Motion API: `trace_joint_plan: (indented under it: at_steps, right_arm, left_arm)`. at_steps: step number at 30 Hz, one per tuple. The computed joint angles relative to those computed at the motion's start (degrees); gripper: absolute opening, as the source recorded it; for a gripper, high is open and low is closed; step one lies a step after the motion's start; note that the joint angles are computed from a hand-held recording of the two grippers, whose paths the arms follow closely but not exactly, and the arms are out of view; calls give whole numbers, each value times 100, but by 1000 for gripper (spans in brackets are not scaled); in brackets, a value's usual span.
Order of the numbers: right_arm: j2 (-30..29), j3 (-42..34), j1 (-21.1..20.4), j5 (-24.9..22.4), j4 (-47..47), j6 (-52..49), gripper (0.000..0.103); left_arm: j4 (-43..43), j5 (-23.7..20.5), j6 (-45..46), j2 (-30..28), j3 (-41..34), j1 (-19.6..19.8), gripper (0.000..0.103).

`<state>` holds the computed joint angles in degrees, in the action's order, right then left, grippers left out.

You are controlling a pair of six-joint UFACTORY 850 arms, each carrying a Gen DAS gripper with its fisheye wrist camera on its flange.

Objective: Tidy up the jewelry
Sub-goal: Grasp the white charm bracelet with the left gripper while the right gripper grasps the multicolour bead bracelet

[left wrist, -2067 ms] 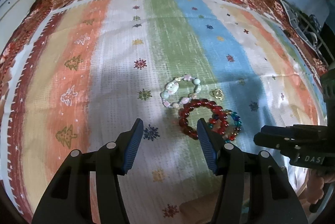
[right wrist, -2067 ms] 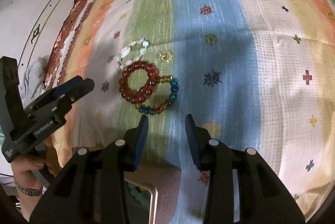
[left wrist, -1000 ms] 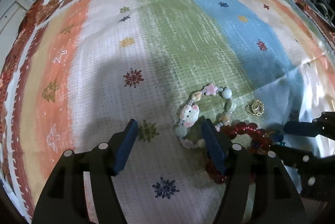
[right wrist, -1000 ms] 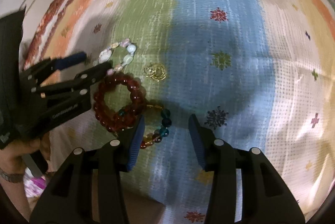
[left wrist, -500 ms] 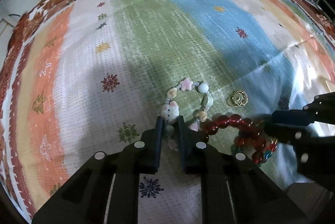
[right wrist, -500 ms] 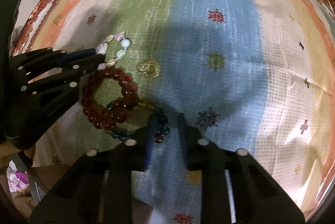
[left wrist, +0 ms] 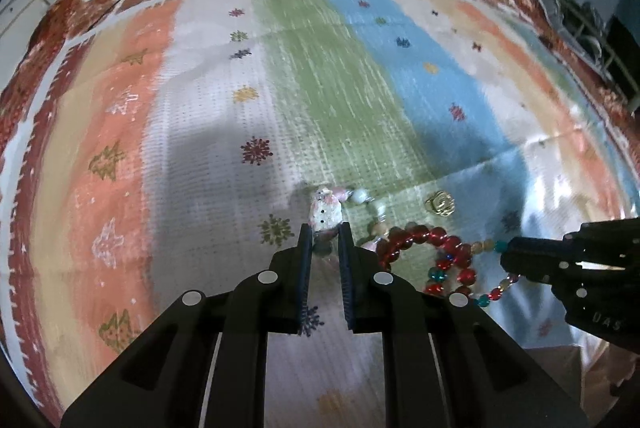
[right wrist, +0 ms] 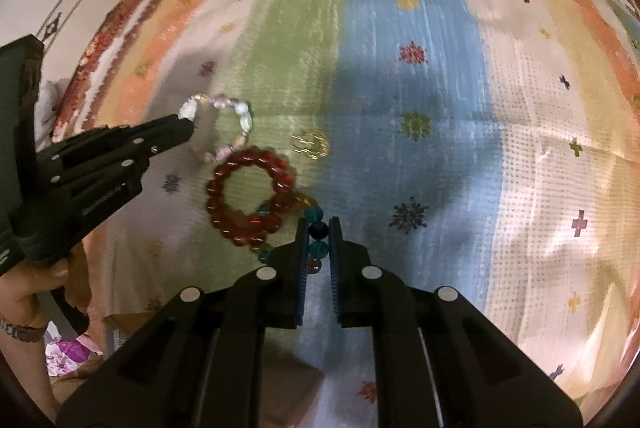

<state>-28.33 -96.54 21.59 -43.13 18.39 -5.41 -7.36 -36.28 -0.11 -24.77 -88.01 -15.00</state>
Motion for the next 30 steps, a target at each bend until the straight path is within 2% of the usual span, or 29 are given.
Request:
trace_joint_plan:
  at_steps: [14,30]
  right_arm:
    - [617,346,113,310,138,-193,11]
    - [1096,756,163,516,202,-367,11]
  left_arm:
    - [-703,194,306,656,339,83,13]
    - [-499,324,56,1194,743,-138,13]
